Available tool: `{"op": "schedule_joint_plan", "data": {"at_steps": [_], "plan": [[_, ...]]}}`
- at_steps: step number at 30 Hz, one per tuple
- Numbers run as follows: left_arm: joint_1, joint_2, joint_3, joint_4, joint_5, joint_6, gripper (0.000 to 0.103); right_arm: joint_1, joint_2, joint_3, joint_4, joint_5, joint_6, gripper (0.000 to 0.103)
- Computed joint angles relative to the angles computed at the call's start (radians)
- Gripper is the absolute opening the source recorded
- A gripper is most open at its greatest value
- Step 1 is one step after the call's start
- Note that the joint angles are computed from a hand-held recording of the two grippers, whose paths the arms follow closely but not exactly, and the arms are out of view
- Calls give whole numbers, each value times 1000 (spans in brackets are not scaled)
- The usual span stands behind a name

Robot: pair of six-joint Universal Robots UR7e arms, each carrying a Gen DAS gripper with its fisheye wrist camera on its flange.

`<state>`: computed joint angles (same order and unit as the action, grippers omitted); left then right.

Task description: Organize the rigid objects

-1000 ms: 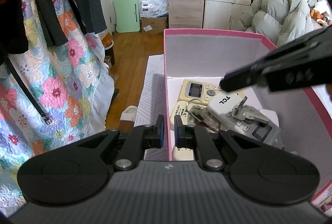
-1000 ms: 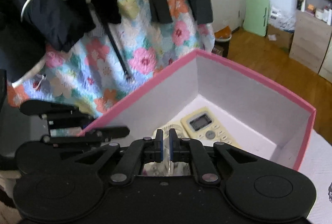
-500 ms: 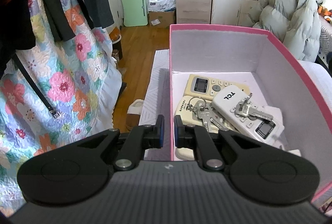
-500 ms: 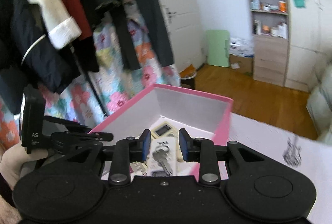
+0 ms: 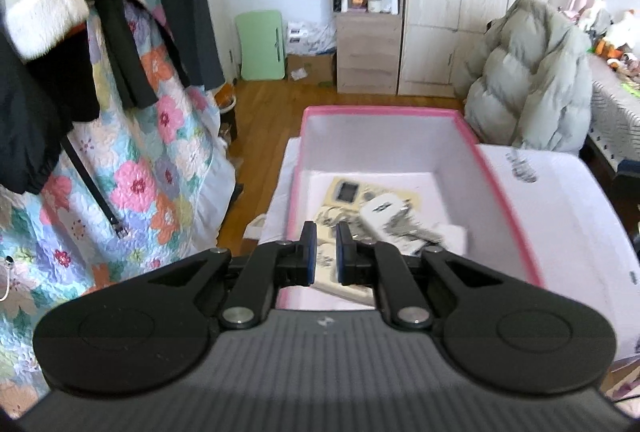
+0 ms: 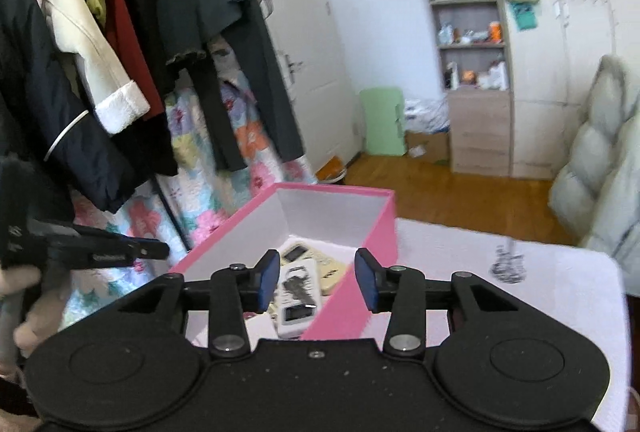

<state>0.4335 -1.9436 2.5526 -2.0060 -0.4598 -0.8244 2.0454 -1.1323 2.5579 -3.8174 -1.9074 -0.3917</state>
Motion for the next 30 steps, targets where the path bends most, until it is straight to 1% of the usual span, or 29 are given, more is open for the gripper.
{"op": "schedule_joint_plan", "data": {"at_steps": [1,3,5,6,7,9,10,11,12,14,16,18,19,20,22,25,27,28,30], "plan": [[-35,-6,-8,81,-2,-72,11,12,-1,14,-32,-21,-2,54],[-93,-14,-17,183,-26,-172,18,33,-12,49,-82,-52,3,55],[-155,-25,-8,224,-57,-242,38,53,-42,68,-58,-88,38,61],[-182,-26,-5,250,-66,-282,42,66,-51,73,-44,-114,54,62],[-215,-24,-3,292,-75,-335,44,80,-59,76,-31,-141,66,64],[-275,-7,-12,399,-92,-455,44,111,-75,84,-6,-196,94,65],[-309,-3,-11,435,-101,-498,47,122,-83,89,5,-215,108,66],[-347,-4,-4,449,-115,-526,53,133,-95,97,18,-234,123,69],[-372,-11,2,447,-129,-534,55,139,-103,103,27,-247,136,70],[-422,-29,13,457,-157,-563,56,146,-115,116,36,-262,158,71],[-454,-32,19,475,-173,-596,57,148,-130,122,68,-267,174,74],[-469,-35,25,495,-179,-628,63,158,-130,123,88,-293,186,79],[-471,-32,26,504,-183,-646,67,166,-127,122,95,-315,195,93],[-470,-27,27,509,-186,-664,69,175,-117,122,79,-340,196,101],[-462,-19,29,505,-201,-683,71,184,-109,128,52,-368,189,101],[-448,-22,36,493,-222,-714,85,172,-153,131,111,-355,237,102],[-443,-13,36,500,-222,-721,87,166,-172,132,144,-356,264,102],[-444,-3,34,512,-224,-729,88,168,-174,130,160,-369,276,102],[-445,15,28,518,-225,-740,92,172,-187,129,204,-392,293,102]]}}
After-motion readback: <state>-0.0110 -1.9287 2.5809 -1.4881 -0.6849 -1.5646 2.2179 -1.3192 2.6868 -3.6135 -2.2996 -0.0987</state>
